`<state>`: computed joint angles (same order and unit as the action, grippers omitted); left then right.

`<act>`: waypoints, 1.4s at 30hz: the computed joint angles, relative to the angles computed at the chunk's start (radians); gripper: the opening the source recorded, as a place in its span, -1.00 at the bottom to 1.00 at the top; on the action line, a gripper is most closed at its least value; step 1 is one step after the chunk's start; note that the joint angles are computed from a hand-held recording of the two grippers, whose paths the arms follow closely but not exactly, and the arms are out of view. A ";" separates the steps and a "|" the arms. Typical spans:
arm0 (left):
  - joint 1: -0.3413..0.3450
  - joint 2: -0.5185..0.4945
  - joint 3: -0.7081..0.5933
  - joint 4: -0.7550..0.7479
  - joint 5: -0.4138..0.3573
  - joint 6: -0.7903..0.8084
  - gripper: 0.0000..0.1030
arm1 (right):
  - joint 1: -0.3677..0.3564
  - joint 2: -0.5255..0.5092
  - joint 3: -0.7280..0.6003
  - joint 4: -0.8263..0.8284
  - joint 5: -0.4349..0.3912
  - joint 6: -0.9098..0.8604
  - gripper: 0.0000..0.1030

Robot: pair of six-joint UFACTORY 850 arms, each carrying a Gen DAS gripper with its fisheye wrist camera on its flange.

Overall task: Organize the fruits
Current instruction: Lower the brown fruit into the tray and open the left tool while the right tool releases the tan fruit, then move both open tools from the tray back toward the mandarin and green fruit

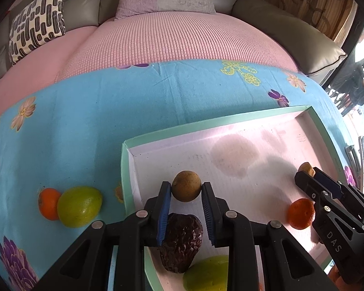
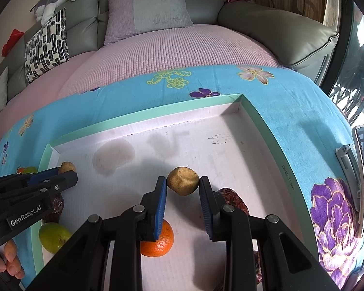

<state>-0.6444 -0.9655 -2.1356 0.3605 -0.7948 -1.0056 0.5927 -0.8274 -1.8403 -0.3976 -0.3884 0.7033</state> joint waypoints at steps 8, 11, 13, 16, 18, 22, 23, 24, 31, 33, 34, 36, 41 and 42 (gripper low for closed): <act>-0.005 0.027 0.024 0.022 -0.012 -0.027 -0.43 | 0.002 0.001 0.001 0.008 0.002 -0.007 -0.44; -0.007 0.044 0.042 0.035 -0.006 -0.047 -0.43 | 0.002 0.003 0.004 0.023 0.002 -0.019 -0.44; -0.008 0.062 0.064 0.048 0.002 -0.066 -0.43 | 0.003 0.003 0.003 0.018 0.000 -0.017 -0.44; -0.009 0.096 0.107 0.067 0.016 -0.103 -0.43 | 0.006 0.009 0.008 0.003 -0.001 -0.005 -0.44; -0.009 0.118 0.136 0.084 0.024 -0.134 -0.43 | 0.007 0.012 0.012 0.007 0.002 -0.007 -0.42; -0.010 0.168 0.202 0.123 0.051 -0.193 -0.43 | 0.012 0.020 0.018 0.019 0.006 -0.026 -0.42; -0.011 0.178 0.215 0.132 0.053 -0.204 -0.43 | 0.014 0.025 0.022 0.022 0.010 -0.033 -0.42; -0.012 0.187 0.228 0.140 0.053 -0.215 -0.43 | 0.017 0.030 0.027 0.017 0.013 -0.033 -0.42; -0.013 0.252 0.339 0.192 0.079 -0.307 -0.22 | 0.041 0.048 0.039 -0.061 0.004 0.014 -0.05; -0.014 0.263 0.360 0.213 0.066 -0.327 0.27 | 0.042 0.051 0.042 -0.046 0.004 0.000 0.04; -0.014 0.270 0.372 0.225 0.066 -0.340 0.36 | 0.043 0.051 0.042 -0.042 0.003 -0.004 0.04; -0.013 0.280 0.393 0.236 0.068 -0.354 0.36 | 0.044 0.050 0.039 -0.045 -0.001 -0.005 0.07; -0.012 0.297 0.436 0.255 0.074 -0.390 0.61 | 0.043 0.052 0.043 -0.077 -0.003 0.045 0.50; -0.011 0.301 0.445 0.255 0.080 -0.394 0.62 | 0.042 0.052 0.043 -0.072 -0.005 0.047 0.50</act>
<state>-0.6552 -0.6646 -1.6905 0.6157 -0.7144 -1.3991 0.6343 -0.7757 -1.7977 -0.4695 -0.3935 0.7503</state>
